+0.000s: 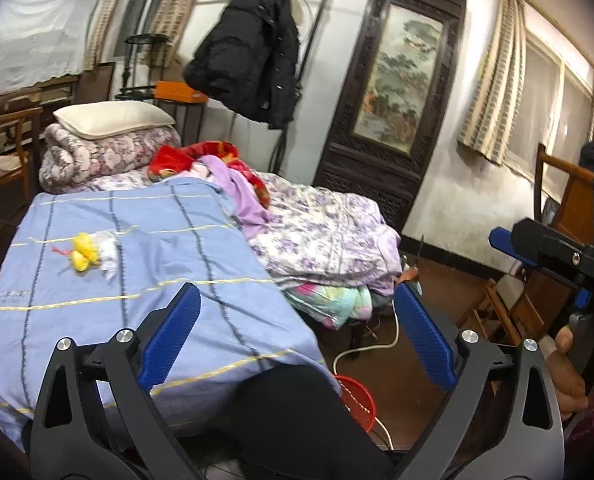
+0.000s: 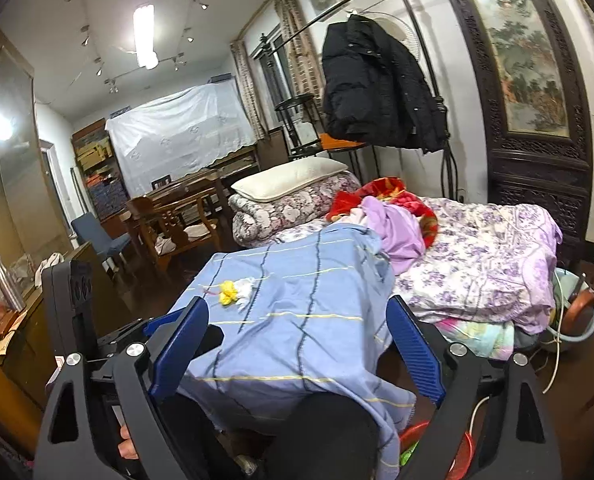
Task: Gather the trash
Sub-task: 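Move both tools back over the remaining trash on the bed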
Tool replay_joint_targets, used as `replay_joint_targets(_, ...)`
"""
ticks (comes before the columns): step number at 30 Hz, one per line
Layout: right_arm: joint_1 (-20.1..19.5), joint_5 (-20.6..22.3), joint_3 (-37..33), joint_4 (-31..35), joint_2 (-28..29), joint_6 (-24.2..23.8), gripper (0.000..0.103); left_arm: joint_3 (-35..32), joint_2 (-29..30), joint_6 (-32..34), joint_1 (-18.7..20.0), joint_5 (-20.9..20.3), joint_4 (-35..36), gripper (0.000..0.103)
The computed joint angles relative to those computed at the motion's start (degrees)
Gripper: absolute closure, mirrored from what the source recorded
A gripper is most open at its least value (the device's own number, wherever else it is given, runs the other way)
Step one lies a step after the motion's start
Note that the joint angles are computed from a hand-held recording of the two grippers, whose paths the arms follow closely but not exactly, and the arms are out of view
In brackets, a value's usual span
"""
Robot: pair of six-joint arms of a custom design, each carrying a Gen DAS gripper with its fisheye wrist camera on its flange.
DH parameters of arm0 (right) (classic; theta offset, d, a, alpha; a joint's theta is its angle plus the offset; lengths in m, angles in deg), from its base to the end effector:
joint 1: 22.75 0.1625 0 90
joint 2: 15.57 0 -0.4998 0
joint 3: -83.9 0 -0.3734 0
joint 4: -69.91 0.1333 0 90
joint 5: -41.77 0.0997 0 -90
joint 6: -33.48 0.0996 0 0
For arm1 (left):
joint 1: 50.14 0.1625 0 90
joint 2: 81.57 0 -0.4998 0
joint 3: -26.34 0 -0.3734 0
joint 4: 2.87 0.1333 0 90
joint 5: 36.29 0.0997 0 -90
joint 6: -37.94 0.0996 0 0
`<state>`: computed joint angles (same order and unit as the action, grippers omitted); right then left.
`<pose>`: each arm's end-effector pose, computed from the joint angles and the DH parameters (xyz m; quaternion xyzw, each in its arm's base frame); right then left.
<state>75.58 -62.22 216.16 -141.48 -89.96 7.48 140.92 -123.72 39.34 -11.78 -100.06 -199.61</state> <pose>0.1753 -0.4433 0.3738 0.1878 -0.8253 0.5003 0.1826 -0.3730 -0.5213 0.1243 0.3556 0.8626 -0.3521 0.0744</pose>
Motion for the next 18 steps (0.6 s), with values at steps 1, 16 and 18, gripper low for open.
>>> replay_joint_targets(1, 0.53, -0.34, -0.40, 0.34, 0.67, 0.18, 0.013, 0.31, -0.40, -0.18, 0.44, 0.41, -0.33, 0.009)
replay_joint_targets(16, 1.01, 0.25, -9.26, 10.80, 11.37, 5.42, 0.012, 1.59, -4.41, -5.16, 11.48, 8.54, -0.23, 0.009)
replay_joint_targets(18, 0.71, 0.30, -10.82, 12.43, 12.82, 5.98, 0.012, 1.03, -4.75, -6.89, 13.72, 9.14, 0.26, 0.009)
